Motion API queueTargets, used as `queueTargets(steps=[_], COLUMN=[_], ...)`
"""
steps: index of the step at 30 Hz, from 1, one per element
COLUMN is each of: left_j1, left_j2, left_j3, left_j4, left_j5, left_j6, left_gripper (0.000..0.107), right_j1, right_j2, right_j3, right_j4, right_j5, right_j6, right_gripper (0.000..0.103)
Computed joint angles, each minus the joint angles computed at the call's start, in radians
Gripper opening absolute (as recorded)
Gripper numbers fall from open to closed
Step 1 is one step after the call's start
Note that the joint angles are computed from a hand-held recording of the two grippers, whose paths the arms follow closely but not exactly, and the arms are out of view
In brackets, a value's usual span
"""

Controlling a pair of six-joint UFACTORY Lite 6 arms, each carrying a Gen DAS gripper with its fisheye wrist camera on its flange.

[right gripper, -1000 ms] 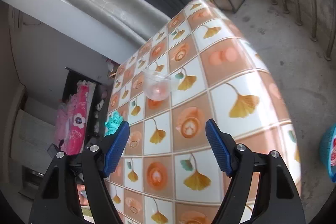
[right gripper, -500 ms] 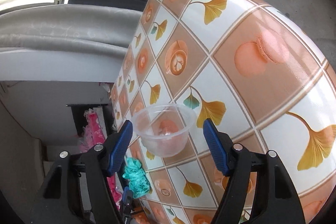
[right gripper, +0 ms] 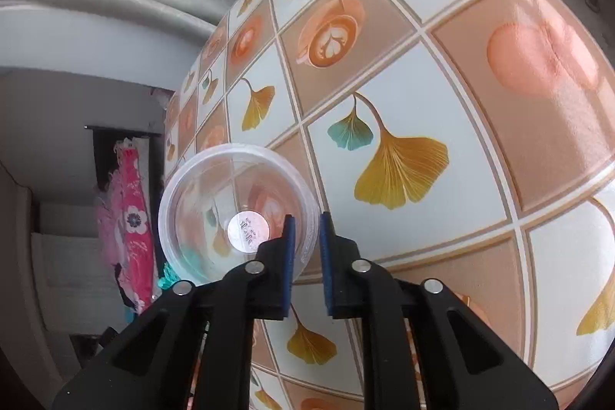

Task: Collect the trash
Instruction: 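Grasp the clear plastic cup rim with the right gripper while the left gripper grasps the green bag, then lift and carry the cup and green bag over the wastebasket with both grippers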

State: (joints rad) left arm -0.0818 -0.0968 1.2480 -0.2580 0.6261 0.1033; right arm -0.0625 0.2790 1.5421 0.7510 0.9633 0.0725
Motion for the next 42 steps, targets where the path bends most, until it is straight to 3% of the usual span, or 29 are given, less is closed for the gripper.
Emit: queueTargets(steps=[9, 18, 23, 31, 34, 37, 42], left_j1=[-0.021, -0.149, -0.357, -0.734, -0.776, -0.851, -0.966], left_j2=[-0.046, -0.289, -0.424, -0.551, -0.539, -0.505, -0.447], left_j3=[-0.009, -0.121, -0.198, -0.29, -0.295, -0.286, -0.267], left_j4=[-0.071, -0.16, -0.055, 0.206, 0.218, 0.317, 0.487], left_j5=[0.032, 0.159, 0.198, 0.234, 0.253, 0.263, 0.287], left_j6=[0.04, 0.028, -0.158, -0.587, -0.625, -0.71, -0.845], left_gripper=[0.023, 0.022, 0.022, 0.024, 0.03, 0.045, 0.05], right_j1=[0.041, -0.049, -0.21, -0.786, -0.855, -0.814, -0.788], right_j2=[-0.104, -0.542, -0.806, -1.108, -1.161, -1.189, -1.205], right_j3=[0.016, -0.315, -0.49, -0.646, -0.665, -0.679, -0.697], right_j4=[-0.127, -0.102, -0.06, 0.013, -0.024, -0.05, -0.048], right_j5=[0.014, 0.115, 0.258, 0.704, 0.754, 0.719, 0.701], right_j6=[-0.03, -0.135, -0.188, -0.464, -0.51, -0.48, -0.463], right_gripper=[0.006, 0.006, 0.006, 0.006, 0.006, 0.007, 0.007])
